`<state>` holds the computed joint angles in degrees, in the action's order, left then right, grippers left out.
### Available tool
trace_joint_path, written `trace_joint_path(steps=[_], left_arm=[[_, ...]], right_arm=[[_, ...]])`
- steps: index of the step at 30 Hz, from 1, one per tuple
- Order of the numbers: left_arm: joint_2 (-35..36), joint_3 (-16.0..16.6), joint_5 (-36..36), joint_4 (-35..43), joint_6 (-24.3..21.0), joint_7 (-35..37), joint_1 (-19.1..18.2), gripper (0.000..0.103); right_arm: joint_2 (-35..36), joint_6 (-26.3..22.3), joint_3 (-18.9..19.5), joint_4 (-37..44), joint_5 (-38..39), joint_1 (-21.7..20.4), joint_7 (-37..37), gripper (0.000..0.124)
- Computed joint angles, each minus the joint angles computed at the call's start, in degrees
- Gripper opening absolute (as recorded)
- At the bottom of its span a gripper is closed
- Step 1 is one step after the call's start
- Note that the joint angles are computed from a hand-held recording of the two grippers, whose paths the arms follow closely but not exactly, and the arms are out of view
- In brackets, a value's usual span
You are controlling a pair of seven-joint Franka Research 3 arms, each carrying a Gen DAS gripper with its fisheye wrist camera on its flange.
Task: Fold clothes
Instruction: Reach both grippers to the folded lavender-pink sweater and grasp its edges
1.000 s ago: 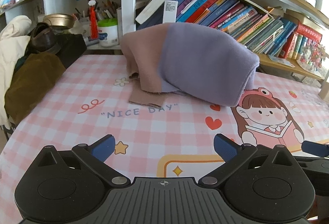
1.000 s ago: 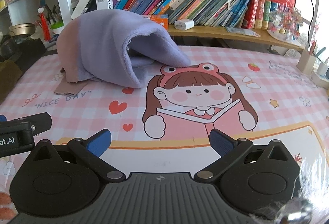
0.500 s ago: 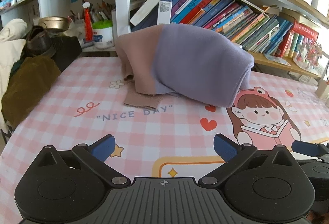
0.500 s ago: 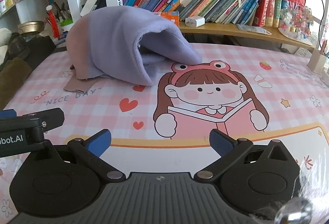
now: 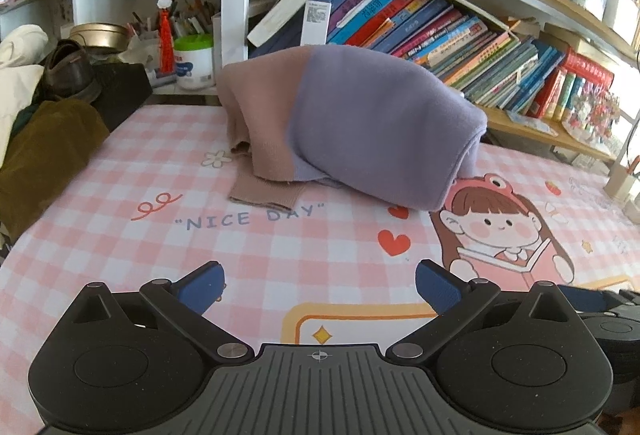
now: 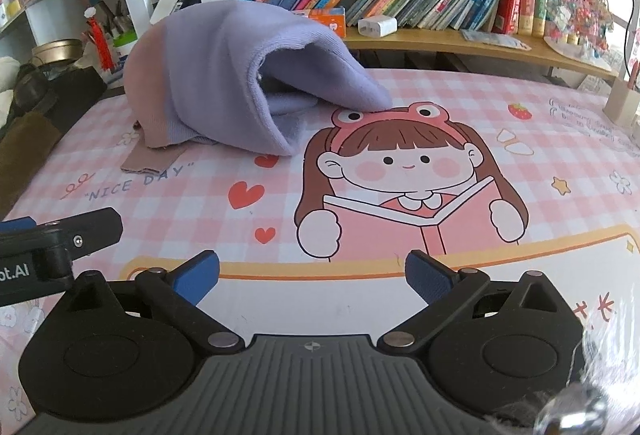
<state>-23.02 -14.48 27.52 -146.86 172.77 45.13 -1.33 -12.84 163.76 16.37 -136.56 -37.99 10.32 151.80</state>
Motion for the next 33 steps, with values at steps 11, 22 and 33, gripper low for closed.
trace_joint_path(steps=[11, 22, 33], left_arm=[[-1.4, -8.4, 9.4, 1.2, -1.3, -10.8, 7.9, 0.103], [6.7, -12.3, 26.4, 11.3, -5.1, -19.5, 8.2, 0.103], [25.6, -13.9, 46.2, 29.7, -17.4, -31.8, 3.1, 0.102]], right_arm=[[-2.4, 4.8, -0.8, -3.6, 2.7, -2.3, -3.6, 0.101], [-4.9, 8.7, -1.8, -8.7, 15.4, -6.1, -14.1, 0.101], [-9.7, 7.0, -2.8, -12.6, 25.2, -9.1, -25.1, 0.101]])
